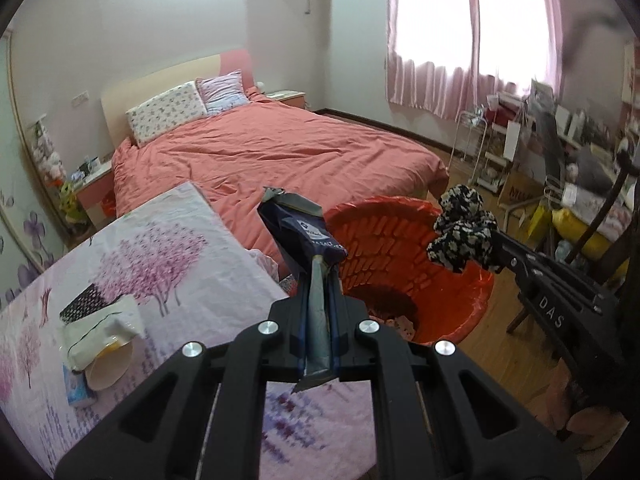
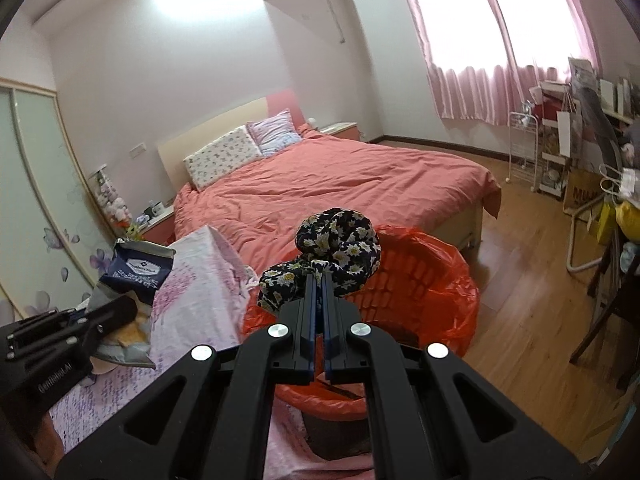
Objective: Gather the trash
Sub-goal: 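Carry the floral cloth and navy box over the orange basket with both tools, then open both tools to drop the cloth and box into the basket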
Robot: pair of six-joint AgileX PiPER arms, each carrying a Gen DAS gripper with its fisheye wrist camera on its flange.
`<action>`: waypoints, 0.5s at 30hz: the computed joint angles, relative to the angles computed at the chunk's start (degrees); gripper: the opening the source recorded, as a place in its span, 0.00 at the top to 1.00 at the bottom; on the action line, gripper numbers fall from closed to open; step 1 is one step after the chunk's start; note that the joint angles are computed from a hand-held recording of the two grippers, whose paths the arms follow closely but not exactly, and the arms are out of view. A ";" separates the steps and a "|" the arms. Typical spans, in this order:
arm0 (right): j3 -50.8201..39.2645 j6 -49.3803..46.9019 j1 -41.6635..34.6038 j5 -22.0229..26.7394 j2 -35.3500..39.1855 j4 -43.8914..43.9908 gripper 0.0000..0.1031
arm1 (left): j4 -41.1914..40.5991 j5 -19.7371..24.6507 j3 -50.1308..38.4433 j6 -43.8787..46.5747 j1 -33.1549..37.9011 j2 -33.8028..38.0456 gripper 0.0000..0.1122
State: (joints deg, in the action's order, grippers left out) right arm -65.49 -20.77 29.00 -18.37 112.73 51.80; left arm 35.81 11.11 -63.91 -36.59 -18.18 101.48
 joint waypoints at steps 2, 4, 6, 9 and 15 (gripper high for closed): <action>-0.21 2.93 -0.95 0.69 0.62 -2.34 0.97 | -0.44 1.25 -2.55 0.44 -0.90 2.30 0.91; -0.67 6.19 -1.83 1.53 1.24 -4.95 0.97 | -2.28 1.70 -4.53 2.11 -1.43 4.32 0.91; -0.46 9.94 -2.61 1.82 1.59 -8.21 0.97 | -5.39 1.60 -6.46 5.16 -1.76 6.38 0.91; -1.25 12.19 -3.67 2.56 2.50 -10.34 0.97 | -11.08 1.24 -8.89 11.14 -1.79 8.85 0.91; -4.28 24.30 -6.00 5.86 5.32 -22.10 0.97 | -26.87 2.24 -14.61 26.23 -1.89 14.32 0.87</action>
State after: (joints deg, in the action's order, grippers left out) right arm -69.77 3.52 23.00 -12.52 118.05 29.71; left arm 8.95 13.35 -78.53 -10.37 -20.07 115.80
